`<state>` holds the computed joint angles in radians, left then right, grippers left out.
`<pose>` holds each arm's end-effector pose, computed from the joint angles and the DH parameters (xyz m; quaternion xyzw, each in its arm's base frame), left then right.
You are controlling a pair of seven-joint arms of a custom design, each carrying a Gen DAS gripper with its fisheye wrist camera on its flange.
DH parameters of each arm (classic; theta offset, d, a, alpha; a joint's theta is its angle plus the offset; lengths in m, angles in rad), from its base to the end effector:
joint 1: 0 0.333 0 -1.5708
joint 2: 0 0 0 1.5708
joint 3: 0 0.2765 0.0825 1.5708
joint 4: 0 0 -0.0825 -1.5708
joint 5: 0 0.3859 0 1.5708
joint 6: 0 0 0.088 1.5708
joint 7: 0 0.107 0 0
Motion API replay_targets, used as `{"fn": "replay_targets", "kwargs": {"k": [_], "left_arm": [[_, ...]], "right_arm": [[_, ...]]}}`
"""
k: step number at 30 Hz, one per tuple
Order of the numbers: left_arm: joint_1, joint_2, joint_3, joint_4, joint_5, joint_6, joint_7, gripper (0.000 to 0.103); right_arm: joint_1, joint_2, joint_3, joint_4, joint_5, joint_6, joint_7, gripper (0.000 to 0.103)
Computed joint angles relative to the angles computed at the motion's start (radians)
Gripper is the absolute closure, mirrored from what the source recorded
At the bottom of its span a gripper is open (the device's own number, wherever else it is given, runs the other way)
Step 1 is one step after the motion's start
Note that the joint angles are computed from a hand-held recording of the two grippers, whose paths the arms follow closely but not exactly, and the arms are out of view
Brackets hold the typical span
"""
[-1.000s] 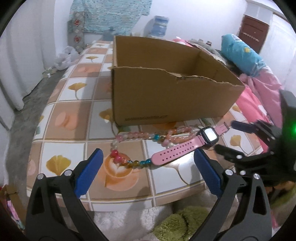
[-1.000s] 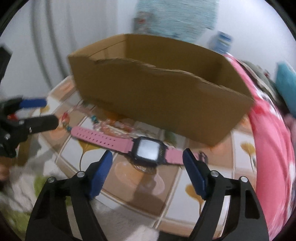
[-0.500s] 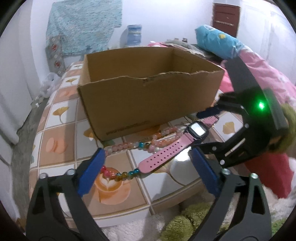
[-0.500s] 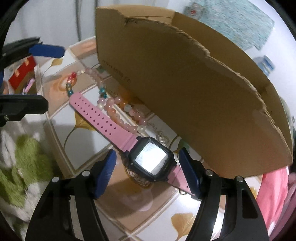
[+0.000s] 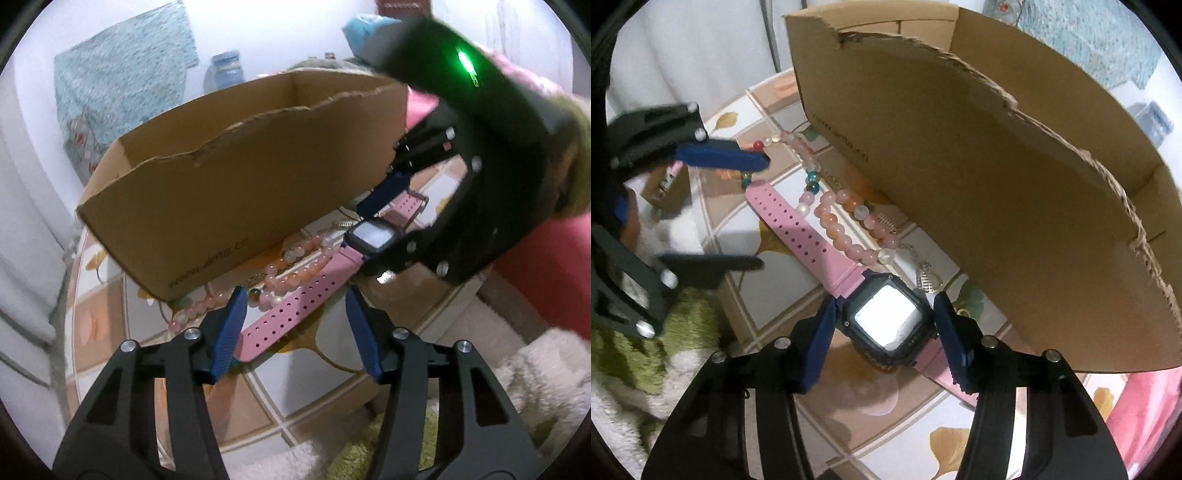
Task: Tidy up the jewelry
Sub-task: 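Move the right tool to the pink watch and close on its strap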
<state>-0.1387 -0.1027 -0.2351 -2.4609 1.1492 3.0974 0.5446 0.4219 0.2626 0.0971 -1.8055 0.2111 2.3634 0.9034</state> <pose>0.4257 -0.2482 0.3436 -0.4778 0.7952 -0.2756 0.2518 0.5609 0.3192 0.3913 -0.9514 0.2532 -0.0479 0.1685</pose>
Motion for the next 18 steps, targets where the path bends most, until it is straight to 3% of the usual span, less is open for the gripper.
{"fn": "replay_targets", "kwargs": {"k": [3, 9, 13, 15, 18], "left_arm": [[-0.010, 0.026, -0.010, 0.031, 0.024, -0.047, 0.019, 0.066], [-0.043, 0.055, 0.002, 0.054, -0.041, -0.081, 0.116, 0.066], [-0.056, 0.071, -0.003, 0.083, 0.015, -0.112, 0.063, 0.067], [-0.066, 0.082, -0.005, 0.098, 0.051, -0.126, 0.021, 0.081], [-0.079, 0.103, 0.002, 0.121, 0.090, -0.138, -0.024, 0.090]], "right_arm": [[-0.020, 0.035, 0.005, 0.063, 0.056, -0.080, -0.007, 0.050], [-0.048, 0.100, 0.010, 0.169, 0.148, -0.208, -0.005, 0.050], [-0.055, 0.132, 0.012, 0.211, 0.183, -0.246, -0.003, 0.050], [-0.067, 0.130, 0.010, 0.203, 0.203, -0.248, -0.019, 0.050], [-0.071, 0.121, 0.012, 0.181, 0.234, -0.224, -0.018, 0.050]]}}
